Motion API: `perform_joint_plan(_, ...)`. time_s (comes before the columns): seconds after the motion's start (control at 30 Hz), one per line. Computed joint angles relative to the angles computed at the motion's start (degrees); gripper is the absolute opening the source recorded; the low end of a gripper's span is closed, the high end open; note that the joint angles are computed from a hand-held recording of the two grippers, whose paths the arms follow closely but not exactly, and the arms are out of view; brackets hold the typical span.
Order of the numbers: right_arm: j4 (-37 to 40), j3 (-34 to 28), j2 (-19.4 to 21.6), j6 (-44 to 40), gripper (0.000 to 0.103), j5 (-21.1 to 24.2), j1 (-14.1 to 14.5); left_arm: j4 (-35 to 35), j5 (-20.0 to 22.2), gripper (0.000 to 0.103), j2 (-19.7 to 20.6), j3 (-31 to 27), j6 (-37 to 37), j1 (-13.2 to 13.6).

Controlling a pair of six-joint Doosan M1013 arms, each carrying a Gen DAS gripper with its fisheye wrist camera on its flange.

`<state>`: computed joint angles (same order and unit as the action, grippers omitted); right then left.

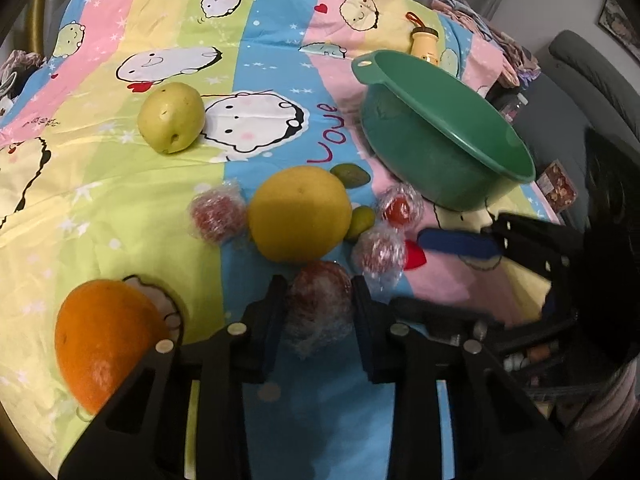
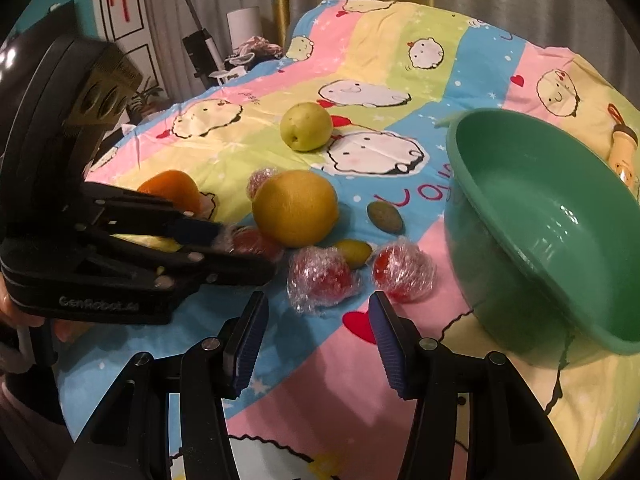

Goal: Organize fruits
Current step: 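Close the right gripper around the plastic-wrapped red fruit, then carry the wrapped red fruit into the green bowl and open the right gripper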

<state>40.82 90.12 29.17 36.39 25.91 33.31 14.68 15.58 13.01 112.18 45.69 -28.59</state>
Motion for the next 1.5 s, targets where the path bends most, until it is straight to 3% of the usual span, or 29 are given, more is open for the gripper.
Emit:
perform_joint_plan(0.1,2.8,-0.7,0.4,-2.0,0.054,1.2,-0.4,1.9,-0.2,0.032,-1.0,1.0,-2.0,-0.2)
perform_joint_plan(0.3,0.7,-2.3,1.6,0.4,0.054,2.5,-0.1,6.8,0.4,0.032,-2.1,1.8,-7.3,-0.5)
perform_joint_plan(0.4,-0.1,-2.7,1.9,1.2,0.050,3.0,0.1,6.3,0.2,0.032,-2.3,2.2,-7.2,-0.4)
perform_joint_plan(0.5,-1.7,-3.0,2.1,2.9,0.038,2.9,0.3,7.0,0.1,0.032,-2.5,2.4,-8.1,-0.4)
perform_joint_plan(0.67,-1.2,-2.7,1.9,3.9,0.035,2.2,0.4,8.1,0.0,0.032,-2.7,2.5,-9.3,-0.5)
perform_joint_plan(0.83,6.5,0.3,-0.6,-2.5,0.035,1.1,-0.4,10.1,0.1,0.032,-3.6,2.9,-11.4,-0.9)
perform_joint_plan(1.1,28.0,6.4,-5.7,-20.0,0.035,-5.5,-2.2,14.8,-0.3,0.032,-4.2,1.1,-14.5,-1.9)
perform_joint_plan(1.23,35.2,7.3,-6.7,-25.2,0.035,-8.3,-2.9,21.5,-1.0,0.032,-3.4,-1.4,-18.6,-2.6)
perform_joint_plan(1.43,43.8,7.9,-7.5,-30.5,0.035,-12.8,-4.1,15.6,-1.9,0.032,0.1,-7.8,-9.8,-2.2)
perform_joint_plan(1.5,41.8,7.6,-7.4,-27.4,0.035,-14.7,-4.5,12.7,-2.1,0.033,1.5,-9.6,-6.2,-2.0)
